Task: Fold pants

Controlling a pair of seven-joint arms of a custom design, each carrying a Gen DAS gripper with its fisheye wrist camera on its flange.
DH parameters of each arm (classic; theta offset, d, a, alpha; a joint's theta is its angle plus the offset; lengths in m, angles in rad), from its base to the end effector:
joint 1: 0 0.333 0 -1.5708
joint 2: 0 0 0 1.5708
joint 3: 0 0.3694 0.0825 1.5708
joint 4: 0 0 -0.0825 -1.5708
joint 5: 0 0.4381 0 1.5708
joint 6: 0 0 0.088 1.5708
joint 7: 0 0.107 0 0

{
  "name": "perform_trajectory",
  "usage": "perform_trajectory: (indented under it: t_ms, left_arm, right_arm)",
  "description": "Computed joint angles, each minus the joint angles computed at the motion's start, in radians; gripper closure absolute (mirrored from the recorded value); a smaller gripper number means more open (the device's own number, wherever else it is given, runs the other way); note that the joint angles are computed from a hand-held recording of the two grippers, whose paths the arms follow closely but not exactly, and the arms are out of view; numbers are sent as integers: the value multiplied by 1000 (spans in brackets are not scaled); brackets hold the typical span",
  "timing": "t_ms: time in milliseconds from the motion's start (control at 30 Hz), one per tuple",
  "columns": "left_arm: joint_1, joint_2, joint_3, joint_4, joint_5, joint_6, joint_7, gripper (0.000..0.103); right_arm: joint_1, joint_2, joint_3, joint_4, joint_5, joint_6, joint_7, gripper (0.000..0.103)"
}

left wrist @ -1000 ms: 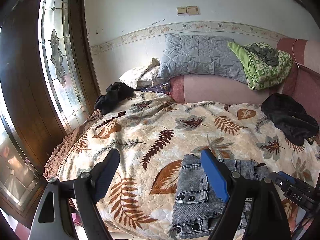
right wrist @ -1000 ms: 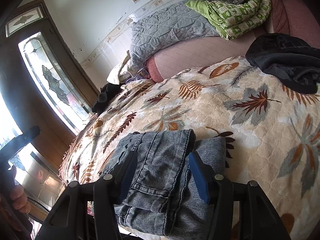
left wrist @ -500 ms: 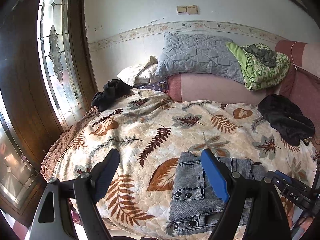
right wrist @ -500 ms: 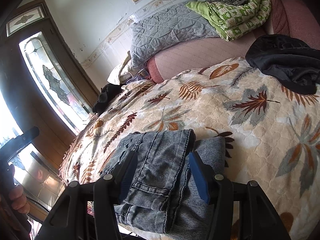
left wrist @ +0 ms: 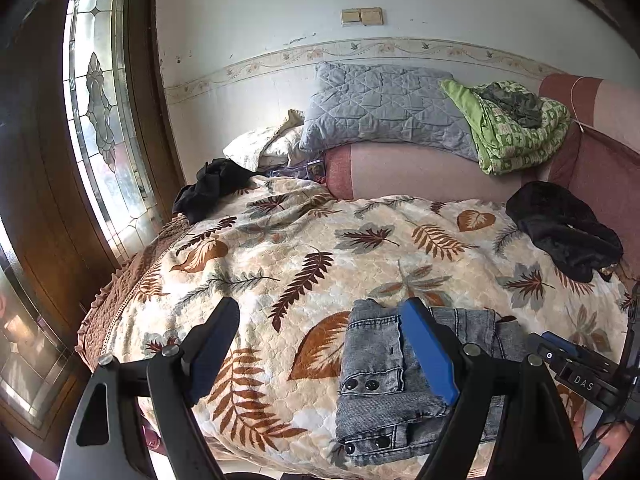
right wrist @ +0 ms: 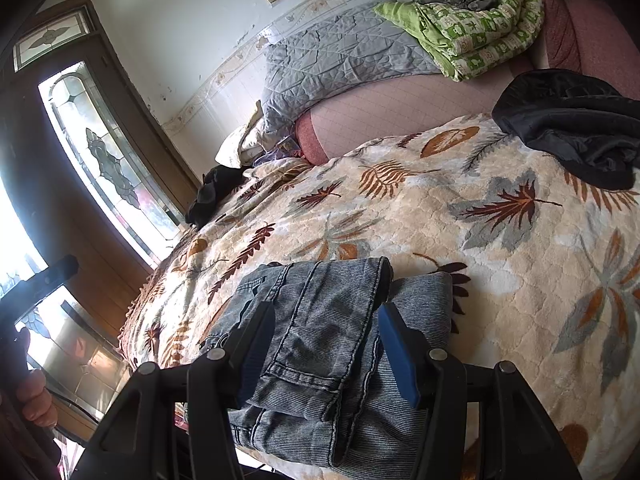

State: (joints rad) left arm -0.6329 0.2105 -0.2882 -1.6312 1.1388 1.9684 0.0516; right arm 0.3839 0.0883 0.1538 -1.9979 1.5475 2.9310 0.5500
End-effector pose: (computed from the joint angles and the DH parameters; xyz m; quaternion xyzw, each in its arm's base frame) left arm 0.4917 -0.5185 0.5825 -0.6768 0.5505 -0.2592 0.4144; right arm 0.5872 0.2731 0.4900 -0.6458 0.5694 -0.0318 0.5077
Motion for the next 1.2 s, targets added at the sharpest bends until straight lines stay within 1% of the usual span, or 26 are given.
perform_trajectory:
  t_ms: [333, 500, 600, 700, 1033, 1200]
  left_arm:
    - [-21, 22, 3, 19, 33, -13, 33, 19]
    - [-28, 26, 6, 26, 39, -15, 23, 19]
    - [-29, 32, 7, 31, 37, -2, 13, 19]
    - [-32, 43, 8, 46, 27, 2, 30, 19]
    - [-43, 46, 16, 51, 25, 6, 39, 19]
    - [-41, 40, 15, 43, 28, 9, 26, 19]
  right_arm:
    - [1, -2, 0, -1, -10, 2, 1, 45]
    - [1, -15, -3, -20, -35, 28, -9, 45]
    - [-4, -27, -9, -33, -5, 33, -25, 45]
    - [-8, -34, -15, -39, 27, 31, -40, 45]
    - [-1, -29, -12, -31, 33, 30, -65, 45]
    - [4, -27, -8, -30, 13, 38, -56, 45]
